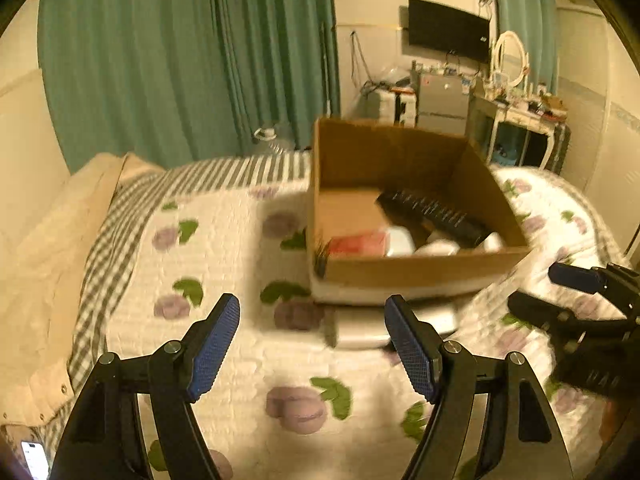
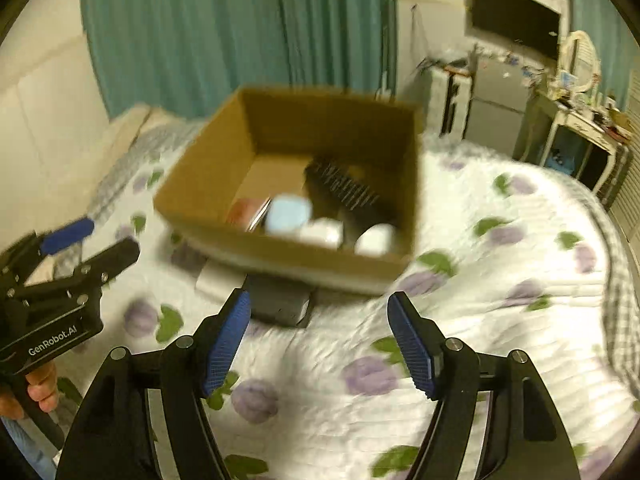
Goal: Organize rigid objects
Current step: 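Lower the pink card box and remote into the box and release both, then grasp the white charger with the left gripper while the right grasps the black charger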
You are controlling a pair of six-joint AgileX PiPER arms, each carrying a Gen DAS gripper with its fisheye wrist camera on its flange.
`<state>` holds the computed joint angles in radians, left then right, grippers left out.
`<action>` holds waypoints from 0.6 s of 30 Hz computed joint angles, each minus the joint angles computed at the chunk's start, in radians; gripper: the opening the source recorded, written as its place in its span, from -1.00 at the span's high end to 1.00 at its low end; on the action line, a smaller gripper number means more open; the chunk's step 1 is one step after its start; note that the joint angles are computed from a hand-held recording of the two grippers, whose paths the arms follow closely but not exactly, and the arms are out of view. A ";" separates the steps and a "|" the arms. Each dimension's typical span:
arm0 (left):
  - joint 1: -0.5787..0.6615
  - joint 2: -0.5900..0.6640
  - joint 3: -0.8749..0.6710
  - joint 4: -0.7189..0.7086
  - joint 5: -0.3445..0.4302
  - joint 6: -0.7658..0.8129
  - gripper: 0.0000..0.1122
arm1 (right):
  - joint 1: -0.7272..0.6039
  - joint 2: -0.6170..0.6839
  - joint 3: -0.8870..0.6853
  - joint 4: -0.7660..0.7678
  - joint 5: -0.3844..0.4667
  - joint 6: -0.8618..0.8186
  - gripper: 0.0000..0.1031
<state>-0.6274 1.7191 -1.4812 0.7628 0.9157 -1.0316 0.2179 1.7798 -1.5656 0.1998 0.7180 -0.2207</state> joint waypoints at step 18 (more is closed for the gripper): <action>0.121 0.053 0.102 -0.063 -0.086 -0.022 -0.38 | 0.094 0.292 -0.137 -0.068 -0.042 0.209 -0.55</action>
